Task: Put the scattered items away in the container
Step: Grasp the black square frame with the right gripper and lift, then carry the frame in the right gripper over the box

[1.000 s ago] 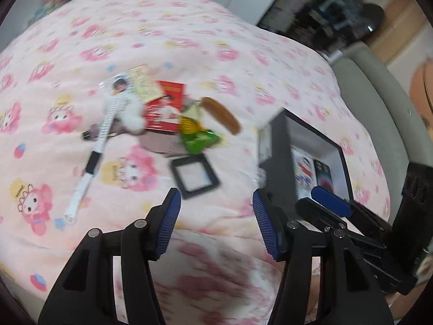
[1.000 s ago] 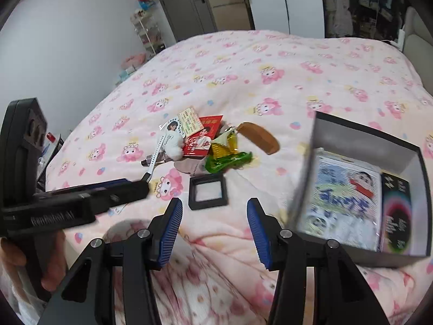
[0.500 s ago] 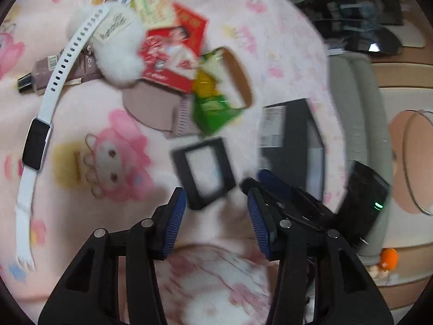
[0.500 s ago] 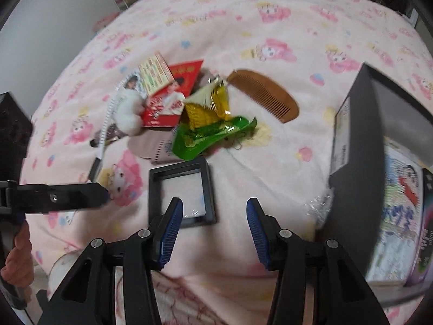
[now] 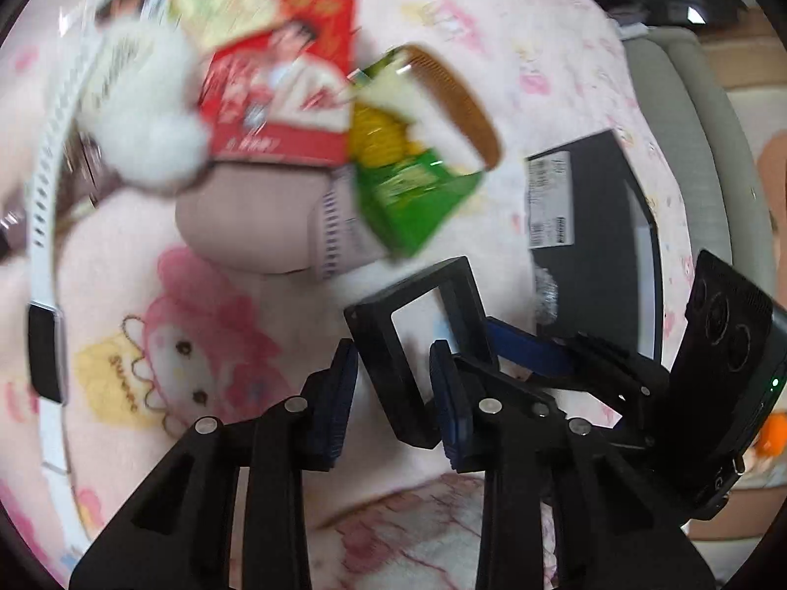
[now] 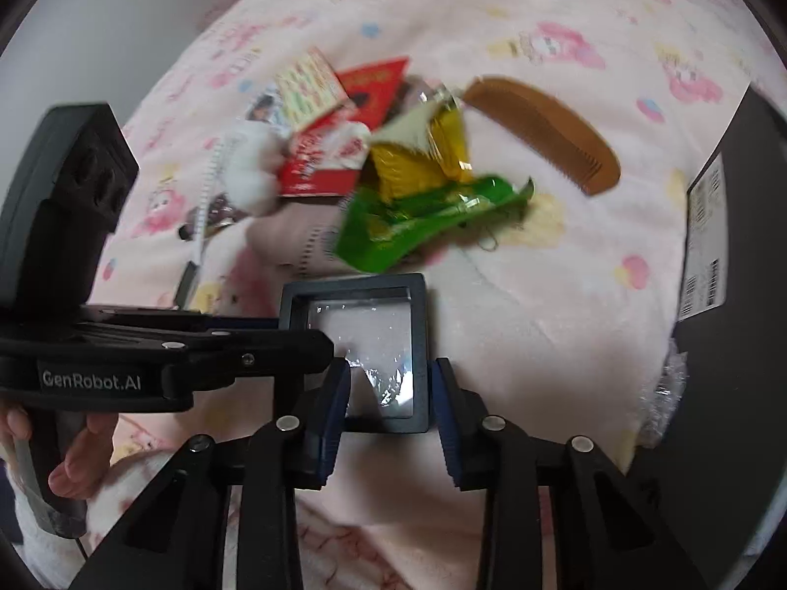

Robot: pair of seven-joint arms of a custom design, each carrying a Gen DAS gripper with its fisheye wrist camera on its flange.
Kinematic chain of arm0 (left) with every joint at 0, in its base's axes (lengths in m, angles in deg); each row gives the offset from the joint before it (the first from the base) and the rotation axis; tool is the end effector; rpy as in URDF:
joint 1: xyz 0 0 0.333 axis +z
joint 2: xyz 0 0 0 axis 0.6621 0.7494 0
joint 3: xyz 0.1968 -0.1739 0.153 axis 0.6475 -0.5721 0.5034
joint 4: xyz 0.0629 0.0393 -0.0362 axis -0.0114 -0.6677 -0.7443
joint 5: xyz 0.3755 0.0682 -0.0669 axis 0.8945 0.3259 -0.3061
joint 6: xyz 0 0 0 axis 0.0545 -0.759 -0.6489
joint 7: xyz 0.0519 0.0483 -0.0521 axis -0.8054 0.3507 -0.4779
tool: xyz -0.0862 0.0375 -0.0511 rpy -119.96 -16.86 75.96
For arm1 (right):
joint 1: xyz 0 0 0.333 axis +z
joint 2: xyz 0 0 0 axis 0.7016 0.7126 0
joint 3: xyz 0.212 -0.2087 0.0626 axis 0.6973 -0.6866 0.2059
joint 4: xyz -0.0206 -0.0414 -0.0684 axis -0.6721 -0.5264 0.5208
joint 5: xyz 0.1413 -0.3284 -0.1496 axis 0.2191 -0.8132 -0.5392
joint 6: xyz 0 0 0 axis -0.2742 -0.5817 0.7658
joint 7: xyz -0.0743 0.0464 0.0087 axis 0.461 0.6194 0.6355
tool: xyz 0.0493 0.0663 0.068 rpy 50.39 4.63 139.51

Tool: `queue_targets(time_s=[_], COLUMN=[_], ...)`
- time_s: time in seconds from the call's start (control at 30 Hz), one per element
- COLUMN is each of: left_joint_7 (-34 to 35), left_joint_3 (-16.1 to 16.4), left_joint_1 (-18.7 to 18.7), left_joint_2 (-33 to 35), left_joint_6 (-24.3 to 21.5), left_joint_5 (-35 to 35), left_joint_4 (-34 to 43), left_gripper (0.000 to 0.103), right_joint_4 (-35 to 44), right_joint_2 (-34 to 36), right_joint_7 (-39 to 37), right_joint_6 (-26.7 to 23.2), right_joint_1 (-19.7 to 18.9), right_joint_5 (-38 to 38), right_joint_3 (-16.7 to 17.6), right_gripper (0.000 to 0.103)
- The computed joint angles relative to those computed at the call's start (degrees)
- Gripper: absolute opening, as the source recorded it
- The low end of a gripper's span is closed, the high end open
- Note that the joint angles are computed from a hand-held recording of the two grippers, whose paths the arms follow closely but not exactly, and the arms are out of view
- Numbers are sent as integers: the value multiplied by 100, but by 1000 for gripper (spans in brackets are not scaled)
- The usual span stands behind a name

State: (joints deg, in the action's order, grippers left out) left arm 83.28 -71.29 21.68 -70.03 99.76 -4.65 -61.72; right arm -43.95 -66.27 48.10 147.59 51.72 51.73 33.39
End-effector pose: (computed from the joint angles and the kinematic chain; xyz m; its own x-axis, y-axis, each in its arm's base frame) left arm 0.4394 -0.2591 0.4403 0.5923 -0.5711 0.5683 -0.6562 -0.7512 -0.0709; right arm 0.6013 0.1211 0.4640 0.8179 -0.4964 -0.2908 -0.5690 -0.7728 -0.2810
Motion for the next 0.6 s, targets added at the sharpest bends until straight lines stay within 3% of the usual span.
queue_targets(time_s=[0.2, 0.33, 0.43, 0.53, 0.6], left_joint_7=[-1021, -1264, -1083, -606, -81], left_joint_3=[-426, -565, -566, -495, -504], left_joint_1=[356, 367, 266, 131, 133], left_joint_2=[-130, 174, 833, 1749, 2262], left_joint_6=[-568, -740, -943, -1186, -941], left_joint_5=[1621, 2407, 2794, 2788, 2443], left_joint_4=[647, 1469, 2480, 3680, 4235], left_gripper=[29, 29, 29, 29, 29], right_joint_4=[101, 151, 598, 1570, 2140], right_joint_2=[-343, -640, -481, 98, 478], right_joint_7=[-222, -722, -813, -707, -647], right_joint_6=[-474, -417, -491, -776, -656], right_joint_1=[-376, -659, -891, -1211, -1373], right_joint_5=[613, 1001, 1171, 1389, 1352], right_joint_3=[-173, -358, -511, -579, -550], right_gripper=[29, 29, 29, 29, 29])
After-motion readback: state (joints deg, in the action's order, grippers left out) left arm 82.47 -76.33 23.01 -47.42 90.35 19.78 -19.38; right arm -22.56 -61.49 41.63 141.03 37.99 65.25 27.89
